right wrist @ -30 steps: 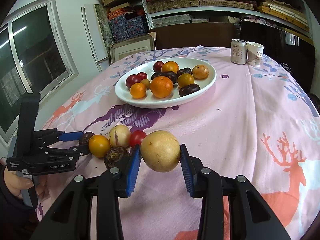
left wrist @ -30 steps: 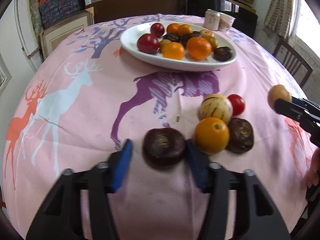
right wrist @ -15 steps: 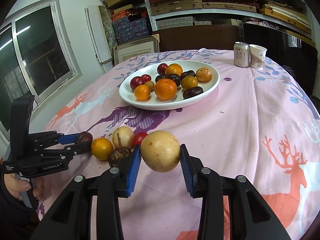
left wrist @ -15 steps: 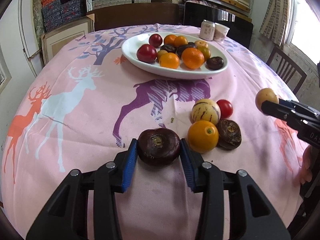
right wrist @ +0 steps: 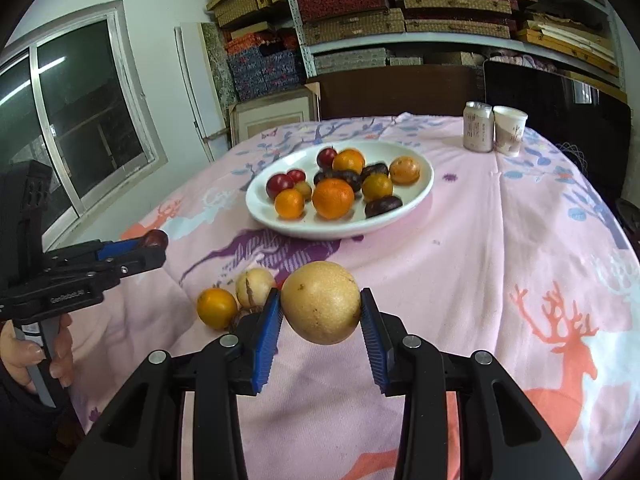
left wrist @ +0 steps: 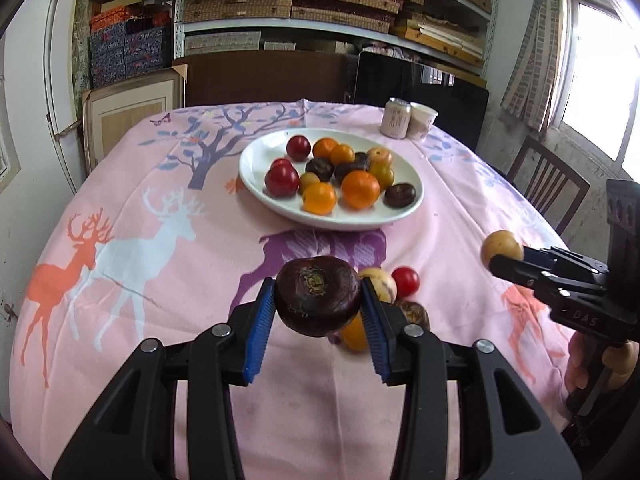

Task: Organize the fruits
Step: 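Carry both fruits onto the white plate and open both tools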

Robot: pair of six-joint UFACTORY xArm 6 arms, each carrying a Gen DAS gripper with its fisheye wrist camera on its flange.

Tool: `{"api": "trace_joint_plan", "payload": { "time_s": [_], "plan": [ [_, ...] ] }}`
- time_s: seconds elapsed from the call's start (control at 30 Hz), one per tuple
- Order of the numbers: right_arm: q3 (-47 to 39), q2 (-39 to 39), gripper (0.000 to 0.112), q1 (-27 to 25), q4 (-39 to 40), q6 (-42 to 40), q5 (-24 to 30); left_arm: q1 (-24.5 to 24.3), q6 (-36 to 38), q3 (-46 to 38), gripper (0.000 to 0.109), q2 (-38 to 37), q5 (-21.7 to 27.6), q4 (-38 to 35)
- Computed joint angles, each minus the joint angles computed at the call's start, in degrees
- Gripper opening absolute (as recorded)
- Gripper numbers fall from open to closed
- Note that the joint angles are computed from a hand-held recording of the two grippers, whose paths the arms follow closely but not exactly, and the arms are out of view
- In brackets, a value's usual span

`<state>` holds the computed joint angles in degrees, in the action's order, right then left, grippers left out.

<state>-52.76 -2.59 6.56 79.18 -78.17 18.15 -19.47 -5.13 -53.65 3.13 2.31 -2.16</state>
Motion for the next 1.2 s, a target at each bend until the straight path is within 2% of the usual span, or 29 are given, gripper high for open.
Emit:
{"api": "trace_joint_plan", "payload": {
  "time_s": [0.17, 0.3, 0.37, 0.47, 0.6, 0.67, 0.83, 1.0, 1.03, 1.07, 1.1, 1.13, 1.2],
  "plan": [
    [-2.31, -2.19, 0.039, -1.29, -0.49, 0.12, 0.82, -0.01, 6.55, -5.56, 0.041, 2.44, 2.14, -7.85],
    [-7.62, -0.48, 0.039, -2.51, -3.53, 3.29, 1.37, 0.07, 10.58, -12.60, 0.041, 6.08, 5.40, -13.05],
    [-11.03, 1.58, 0.039, -2.89, -4.52, 4.35, 1.19, 0.21, 9.67, -16.79, 0.041, 8.72, 6.84, -12.14],
    [-17.36, 6.65, 0.039, -3.20, -6.89, 7.15, 0.62, 0.13, 9.29, -23.89, 0.041, 13.68, 9.43, -11.74],
    [-27.03, 16.11, 0.039, -3.38, -14.00, 15.30, 0.49, 0.29, 7.62, -35.83, 0.041, 22.78, 13.56, -11.70],
    [-32.42, 21.58, 0.039, -3.60, -19.25, 21.14, 1.72, 0.66, 8.13, -43.73, 0.041, 28.46, 17.72, -14.32],
    [-43.66, 32.74, 0.040, -3.31, -31.73, 33.08, 3.48, 1.55, 4.70, -60.47, 0.041, 40.39, 25.69, -12.80],
    [-50.54, 39.10, 0.040, -2.95, -38.37, 38.46, 4.98, 1.88, 3.04, -70.69, 0.042, 47.21, 30.35, -11.92],
    [-51.71, 40.03, 0.040, -2.85, -39.69, 39.05, 5.68, 1.93, 2.37, -72.04, 0.042, 48.10, 30.97, -11.33],
    [-52.47, 40.65, 0.042, -2.75, -41.63, 40.16, 5.86, 1.94, 2.13, -72.32, 0.048, 48.35, 30.93, -11.18],
    [-52.23, 40.72, 0.054, -2.46, -43.05, 40.85, 4.61, 1.97, 2.05, -71.94, 0.057, 48.14, 30.58, -11.13],
    [-51.26, 40.20, 0.063, -2.22, -42.45, 40.09, 2.90, 1.97, 1.76, -70.37, 0.059, 47.17, 29.44, -10.71],
    [-49.25, 38.41, 0.063, -2.24, -36.98, 35.55, 1.69, 2.03, 2.15, -66.20, 0.061, 44.50, 26.69, -11.03]
  ]
}}
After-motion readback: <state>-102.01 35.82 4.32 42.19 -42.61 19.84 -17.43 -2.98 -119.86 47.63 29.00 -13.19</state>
